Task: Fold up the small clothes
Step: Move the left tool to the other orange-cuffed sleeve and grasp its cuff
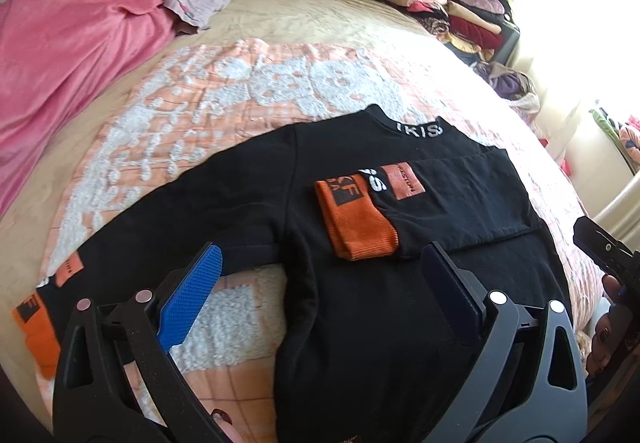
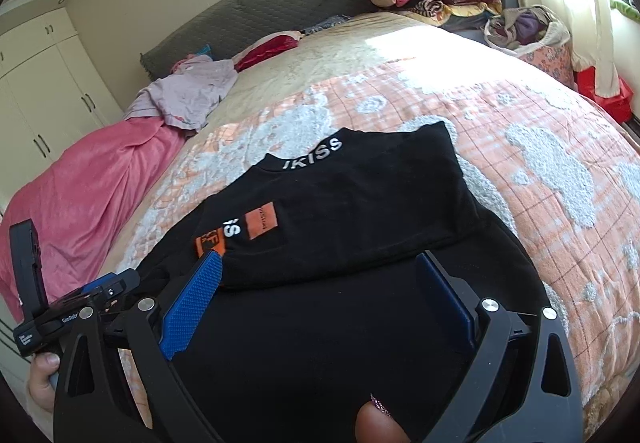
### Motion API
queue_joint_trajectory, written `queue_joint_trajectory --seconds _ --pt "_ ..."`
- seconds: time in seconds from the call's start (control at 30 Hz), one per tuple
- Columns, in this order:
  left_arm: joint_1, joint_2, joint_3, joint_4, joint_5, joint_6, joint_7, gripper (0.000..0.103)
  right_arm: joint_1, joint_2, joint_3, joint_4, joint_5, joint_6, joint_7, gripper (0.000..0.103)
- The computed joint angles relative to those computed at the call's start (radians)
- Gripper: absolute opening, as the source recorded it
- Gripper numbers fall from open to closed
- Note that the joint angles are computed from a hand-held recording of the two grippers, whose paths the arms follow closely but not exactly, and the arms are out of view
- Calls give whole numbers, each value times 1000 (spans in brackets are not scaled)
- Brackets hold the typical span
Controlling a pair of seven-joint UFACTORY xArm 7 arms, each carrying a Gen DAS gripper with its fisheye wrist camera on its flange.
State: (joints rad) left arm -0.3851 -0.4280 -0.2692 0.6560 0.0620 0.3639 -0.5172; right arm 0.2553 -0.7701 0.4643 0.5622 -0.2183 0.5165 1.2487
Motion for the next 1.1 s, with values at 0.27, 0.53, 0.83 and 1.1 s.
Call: queue_joint_trajectory --seconds 0.27,0.53,0.83,1.1 --pt "41 -84 -20 -51 43 2 -42 93 -27 79 41 78 -52 7 0 96" --pt "94 -140 -34 -83 75 13 -76 93 -28 172 54 148 -104 -16 -8 96" --pt "165 -206 -31 -126 116 46 -130 93 -36 297 75 250 -193 -37 -1 96" --pt "220 -259 -25 -158 138 86 -173 93 3 430 66 351 -295 -42 24 96"
